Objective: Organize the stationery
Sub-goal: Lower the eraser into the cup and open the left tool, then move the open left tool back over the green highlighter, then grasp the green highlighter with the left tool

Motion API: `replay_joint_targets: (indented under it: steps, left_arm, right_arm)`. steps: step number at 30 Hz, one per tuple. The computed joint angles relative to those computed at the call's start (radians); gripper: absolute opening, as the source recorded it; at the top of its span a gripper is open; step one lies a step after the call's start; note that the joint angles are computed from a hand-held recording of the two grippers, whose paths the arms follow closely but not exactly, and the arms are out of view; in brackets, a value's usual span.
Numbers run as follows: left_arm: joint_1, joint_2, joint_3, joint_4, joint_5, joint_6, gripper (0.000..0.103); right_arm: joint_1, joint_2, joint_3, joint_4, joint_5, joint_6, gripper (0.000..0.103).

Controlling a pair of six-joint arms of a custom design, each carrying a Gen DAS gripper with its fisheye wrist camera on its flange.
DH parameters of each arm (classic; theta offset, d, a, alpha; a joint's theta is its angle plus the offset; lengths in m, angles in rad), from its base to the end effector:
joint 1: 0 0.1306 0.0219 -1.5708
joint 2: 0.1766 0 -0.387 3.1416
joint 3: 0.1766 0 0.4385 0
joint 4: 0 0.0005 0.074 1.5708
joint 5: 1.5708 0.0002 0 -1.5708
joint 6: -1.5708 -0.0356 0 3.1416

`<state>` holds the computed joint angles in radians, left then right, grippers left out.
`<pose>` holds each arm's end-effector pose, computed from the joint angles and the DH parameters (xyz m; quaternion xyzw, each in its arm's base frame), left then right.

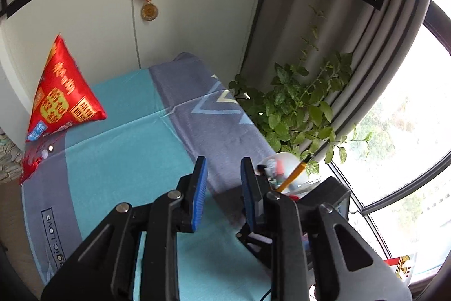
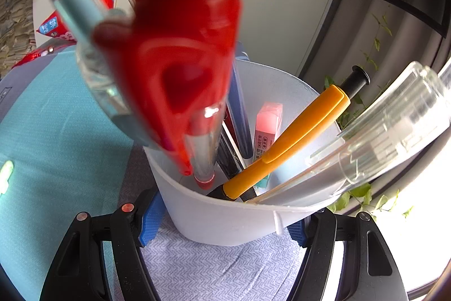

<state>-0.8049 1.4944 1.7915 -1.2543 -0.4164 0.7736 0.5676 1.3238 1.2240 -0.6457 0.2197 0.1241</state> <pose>0.3851 -0.3804 0.5568 -0.0478 0.9336 -0.0710 0.3480 0.4351 0.2676 0.3990 -0.2673 0.8715 -0.0103 0.4109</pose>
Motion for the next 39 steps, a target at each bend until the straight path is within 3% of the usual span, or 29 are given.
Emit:
replay_joint_targets:
  steps: [6,13,27,39]
  left_arm:
    - [0.012,-0.105,-0.186,-0.038,0.024,0.091,0.026]
    - [0.016,-0.154,-0.35,-0.047,0.125,0.138,0.025]
    - [0.023,-0.138,-0.384,-0.055,0.176,0.136,0.025]
    - [0.002,-0.141,-0.403,-0.076,0.147,0.127,0.026]
  right_arm:
    - [0.0,-0.001,-0.001,0.0,0.0,0.0,0.072]
    - [-0.001,-0.001,-0.001,-0.001,0.004,0.003,0.072]
    - [0.015,-0.004,-0.005,0.001,0.025,-0.001,0.072]
    - [0.015,-0.004,-0.005,0.001,0.025,-0.001,0.072]
